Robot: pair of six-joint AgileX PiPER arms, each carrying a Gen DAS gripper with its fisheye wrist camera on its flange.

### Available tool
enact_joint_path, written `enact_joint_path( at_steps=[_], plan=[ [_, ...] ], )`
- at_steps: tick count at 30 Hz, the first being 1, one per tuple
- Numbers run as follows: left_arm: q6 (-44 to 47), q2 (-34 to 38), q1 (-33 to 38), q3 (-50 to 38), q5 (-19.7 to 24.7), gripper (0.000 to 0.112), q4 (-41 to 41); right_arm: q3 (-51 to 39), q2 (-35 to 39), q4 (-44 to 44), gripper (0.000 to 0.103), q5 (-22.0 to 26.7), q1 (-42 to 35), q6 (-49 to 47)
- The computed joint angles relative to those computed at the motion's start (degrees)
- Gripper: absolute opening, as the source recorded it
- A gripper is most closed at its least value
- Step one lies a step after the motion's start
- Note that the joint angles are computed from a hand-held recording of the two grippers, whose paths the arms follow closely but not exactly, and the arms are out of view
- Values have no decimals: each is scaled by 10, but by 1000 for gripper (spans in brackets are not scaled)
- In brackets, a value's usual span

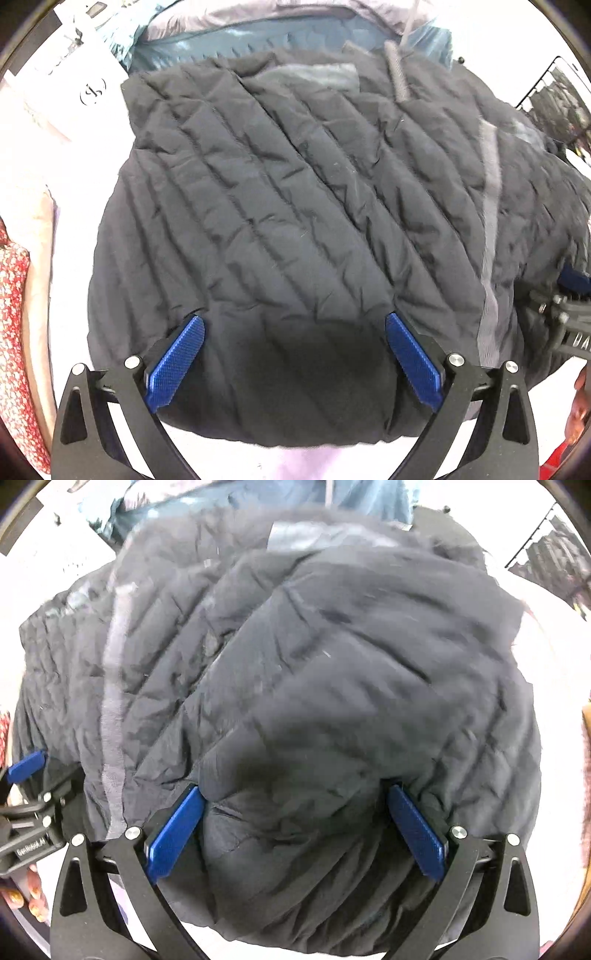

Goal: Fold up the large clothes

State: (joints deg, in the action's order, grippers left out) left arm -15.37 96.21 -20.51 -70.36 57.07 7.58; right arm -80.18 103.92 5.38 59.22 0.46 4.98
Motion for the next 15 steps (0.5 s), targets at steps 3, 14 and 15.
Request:
enact_joint_path(
  at_steps=[3, 14, 15],
  plan=[
    [18, -51, 23, 35, -7, 97, -15, 48, -52, -26, 98, -30, 10, 9],
    [119, -214, 168, 152, -26, 97, -36, 185, -220, 65, 98, -65, -116, -140],
    [152, -219, 205, 159, -27, 97, -57, 196, -224, 102, 98, -58, -159, -181]
  ],
)
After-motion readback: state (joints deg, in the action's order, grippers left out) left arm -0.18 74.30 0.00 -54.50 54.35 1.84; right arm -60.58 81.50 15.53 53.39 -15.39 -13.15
